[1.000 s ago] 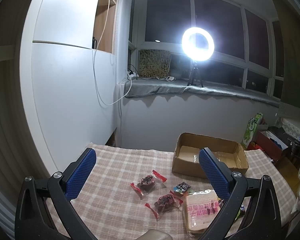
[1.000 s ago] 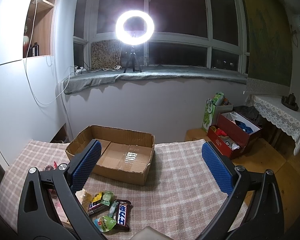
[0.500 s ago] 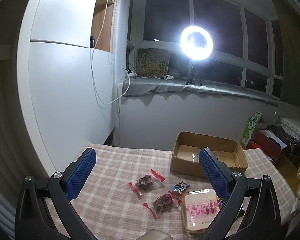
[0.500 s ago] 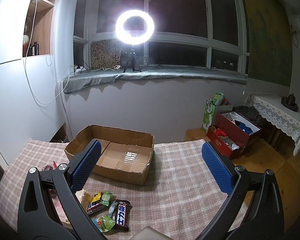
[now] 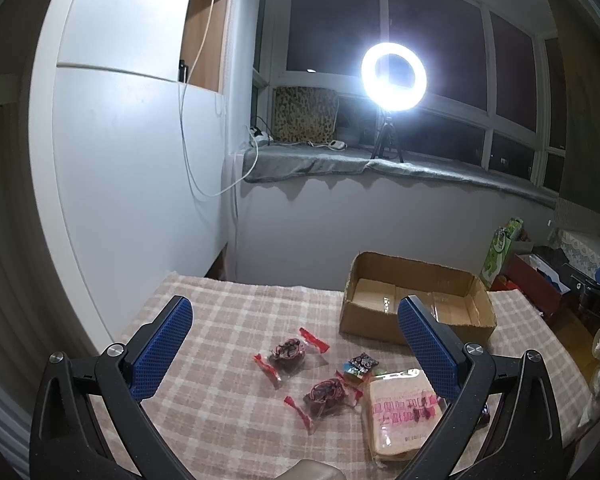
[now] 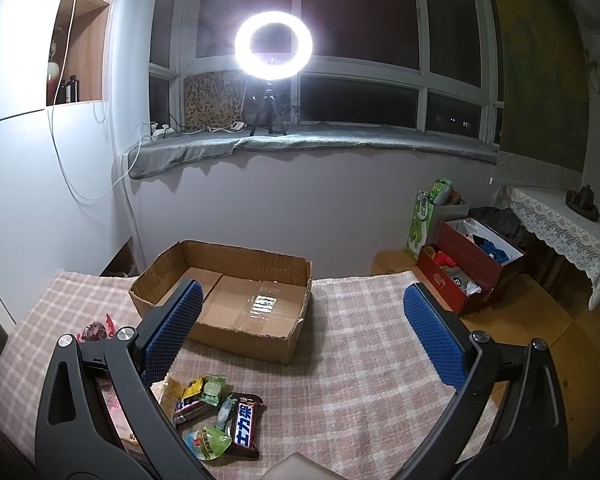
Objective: Organize snacks
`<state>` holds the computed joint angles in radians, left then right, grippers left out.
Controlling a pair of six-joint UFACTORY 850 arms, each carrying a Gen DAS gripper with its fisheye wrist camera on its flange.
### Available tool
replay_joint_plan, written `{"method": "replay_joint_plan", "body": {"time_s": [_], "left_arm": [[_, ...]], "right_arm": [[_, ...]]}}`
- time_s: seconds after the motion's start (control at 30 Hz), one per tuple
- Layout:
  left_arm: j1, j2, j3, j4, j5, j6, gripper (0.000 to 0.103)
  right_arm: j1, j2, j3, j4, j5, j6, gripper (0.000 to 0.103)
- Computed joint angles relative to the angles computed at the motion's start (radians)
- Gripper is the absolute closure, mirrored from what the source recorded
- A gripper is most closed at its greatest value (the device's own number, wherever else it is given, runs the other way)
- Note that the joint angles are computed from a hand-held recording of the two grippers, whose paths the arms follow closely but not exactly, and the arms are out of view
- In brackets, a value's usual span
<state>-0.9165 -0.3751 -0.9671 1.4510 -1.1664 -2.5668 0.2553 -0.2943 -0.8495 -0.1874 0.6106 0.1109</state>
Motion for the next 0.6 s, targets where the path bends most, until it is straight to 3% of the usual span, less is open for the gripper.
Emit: {"method": "replay_joint_plan", "body": {"time_s": [0.3,0.6], "left_arm": [[0.027,0.009,0.043,0.031,0.129,-0.082,0.001],[0.082,0.015,0.099,0.217,0.367,-0.319,0.006]], "right_arm": [[-0.027,-0.046,-0.044,-0.274,-0.067,0.23,0.001],[-0.038,-0.119,-0.099,-0.727,-0.079,0.631,0.001]]}}
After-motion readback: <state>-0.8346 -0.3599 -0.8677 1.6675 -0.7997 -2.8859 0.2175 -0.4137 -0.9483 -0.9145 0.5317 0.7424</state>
